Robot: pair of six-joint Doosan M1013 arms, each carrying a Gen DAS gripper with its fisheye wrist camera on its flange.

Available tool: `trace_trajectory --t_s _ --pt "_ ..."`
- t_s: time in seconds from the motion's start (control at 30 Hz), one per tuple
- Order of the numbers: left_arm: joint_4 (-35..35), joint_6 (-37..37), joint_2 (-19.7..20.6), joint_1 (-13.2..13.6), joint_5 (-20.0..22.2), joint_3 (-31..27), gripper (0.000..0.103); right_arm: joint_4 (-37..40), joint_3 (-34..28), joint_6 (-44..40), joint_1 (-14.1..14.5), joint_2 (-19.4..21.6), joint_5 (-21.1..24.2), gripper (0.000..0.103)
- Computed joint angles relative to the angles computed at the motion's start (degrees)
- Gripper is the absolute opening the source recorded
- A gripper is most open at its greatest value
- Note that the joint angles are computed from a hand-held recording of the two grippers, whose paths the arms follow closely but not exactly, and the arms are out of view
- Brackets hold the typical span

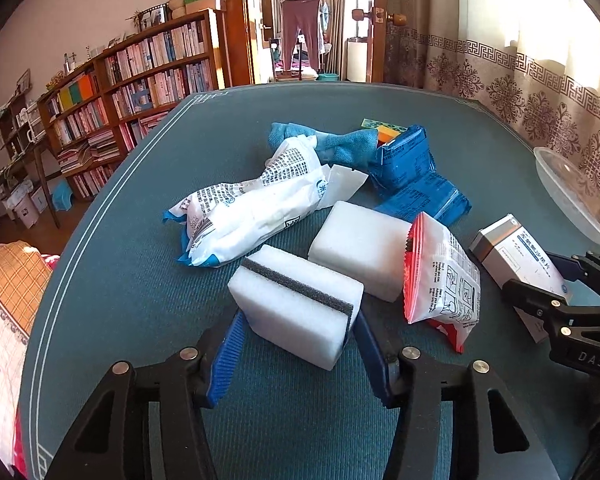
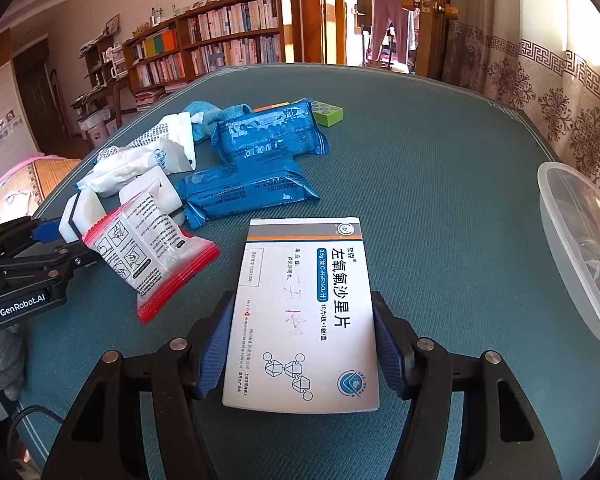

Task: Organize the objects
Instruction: 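Carry the medicine box and white sponge to the clear bowl with both tools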

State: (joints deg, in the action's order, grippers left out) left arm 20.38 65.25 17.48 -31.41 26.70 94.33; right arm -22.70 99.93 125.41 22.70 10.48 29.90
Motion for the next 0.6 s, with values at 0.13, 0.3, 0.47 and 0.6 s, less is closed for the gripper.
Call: trace_trajectory --t_s 0.13,0.3,0.47,0.6 --pt "2.7 -3.4 -1.4 0.0 -0.7 0.7 0.057 6.1 0.2 -6.0 -0.7 -0.6 -0.3 0.064" --pt "7.4 -8.0 -3.3 -0.5 -2.6 1.4 0.057 10.4 0.2 -9.9 -1.7 -1.7 -0.2 0.064" --pt "8.7 -8.4 -4.0 -1.4 -4.0 0.7 0.057 9.5 0.6 -9.9 -2.7 -3.5 -0.5 0.064" --pt "7.9 -6.1 -3.9 -2.5 -4.9 -0.2 0.057 7.9 1.6 -7.9 -4.1 -5.3 -0.8 0.064"
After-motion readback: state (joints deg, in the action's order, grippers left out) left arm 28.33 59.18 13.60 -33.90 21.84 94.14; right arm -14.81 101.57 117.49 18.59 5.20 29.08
